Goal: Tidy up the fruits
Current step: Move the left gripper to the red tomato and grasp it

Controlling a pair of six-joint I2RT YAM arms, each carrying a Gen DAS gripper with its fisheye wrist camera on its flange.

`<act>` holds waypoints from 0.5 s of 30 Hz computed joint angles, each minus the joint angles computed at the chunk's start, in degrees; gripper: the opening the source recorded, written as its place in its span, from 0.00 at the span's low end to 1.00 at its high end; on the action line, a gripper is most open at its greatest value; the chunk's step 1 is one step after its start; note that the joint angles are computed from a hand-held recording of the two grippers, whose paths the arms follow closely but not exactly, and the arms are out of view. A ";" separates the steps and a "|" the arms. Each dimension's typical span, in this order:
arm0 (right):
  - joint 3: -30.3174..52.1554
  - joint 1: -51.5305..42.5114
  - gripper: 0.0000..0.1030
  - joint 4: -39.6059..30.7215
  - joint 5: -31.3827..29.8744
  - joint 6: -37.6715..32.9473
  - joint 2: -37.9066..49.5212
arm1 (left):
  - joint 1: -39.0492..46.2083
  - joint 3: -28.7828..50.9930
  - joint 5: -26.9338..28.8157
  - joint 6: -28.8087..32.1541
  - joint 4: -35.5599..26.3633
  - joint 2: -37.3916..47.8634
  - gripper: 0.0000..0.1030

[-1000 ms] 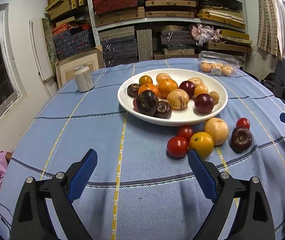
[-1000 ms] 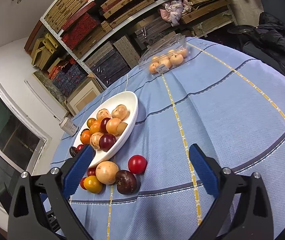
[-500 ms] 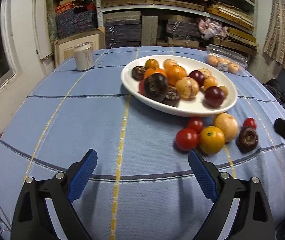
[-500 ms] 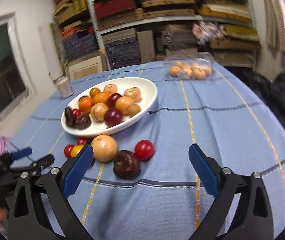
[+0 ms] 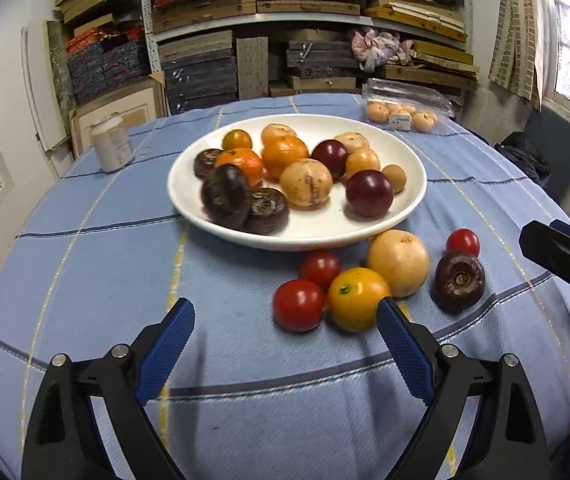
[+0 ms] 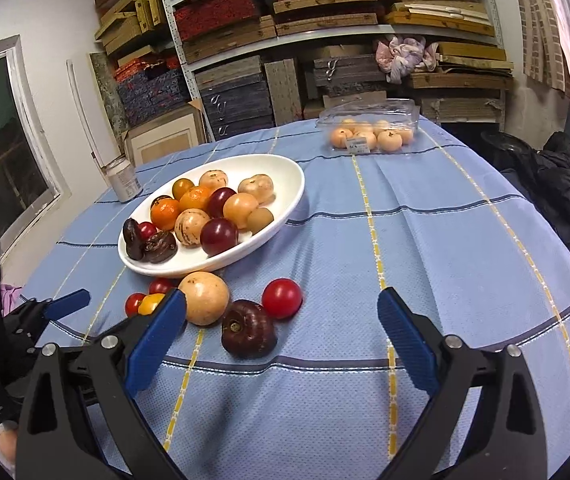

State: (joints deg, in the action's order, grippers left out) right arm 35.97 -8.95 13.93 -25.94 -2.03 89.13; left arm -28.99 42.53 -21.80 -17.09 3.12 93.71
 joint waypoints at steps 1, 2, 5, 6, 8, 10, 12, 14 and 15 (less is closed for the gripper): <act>0.08 -0.03 0.92 -0.14 0.02 -0.06 0.02 | -0.24 0.27 -0.15 0.21 0.20 0.32 0.90; 0.20 -0.10 0.92 -0.35 -0.02 -0.12 0.06 | -0.59 0.97 -0.75 0.53 0.16 1.03 0.90; 0.63 -0.18 0.92 -0.96 -0.03 -0.24 0.29 | -1.06 3.06 -1.87 0.78 -1.25 3.03 0.95; 0.87 -0.19 0.92 -1.12 -0.06 -0.27 0.50 | -0.98 3.63 -1.91 0.72 -1.72 3.57 0.96; 1.04 -0.23 0.92 -1.25 -0.05 -0.40 0.70 | -0.51 4.25 -1.55 0.57 -2.14 4.09 0.97; 1.25 -0.24 0.92 -1.57 -0.07 -0.53 0.92 | -0.28 4.37 -1.64 0.37 -2.48 4.19 0.97; 1.62 -0.33 0.92 -1.95 -0.15 -0.56 1.32 | -0.47 4.14 -2.49 0.43 -2.98 3.90 0.97; 1.80 -0.48 0.92 -2.06 -0.36 -0.34 1.60 | -0.24 2.84 -2.71 0.55 -3.30 2.67 0.97; 1.89 -0.50 0.92 -2.04 -0.48 -0.16 1.76 | 0.09 2.16 -2.43 0.32 -3.57 1.99 0.97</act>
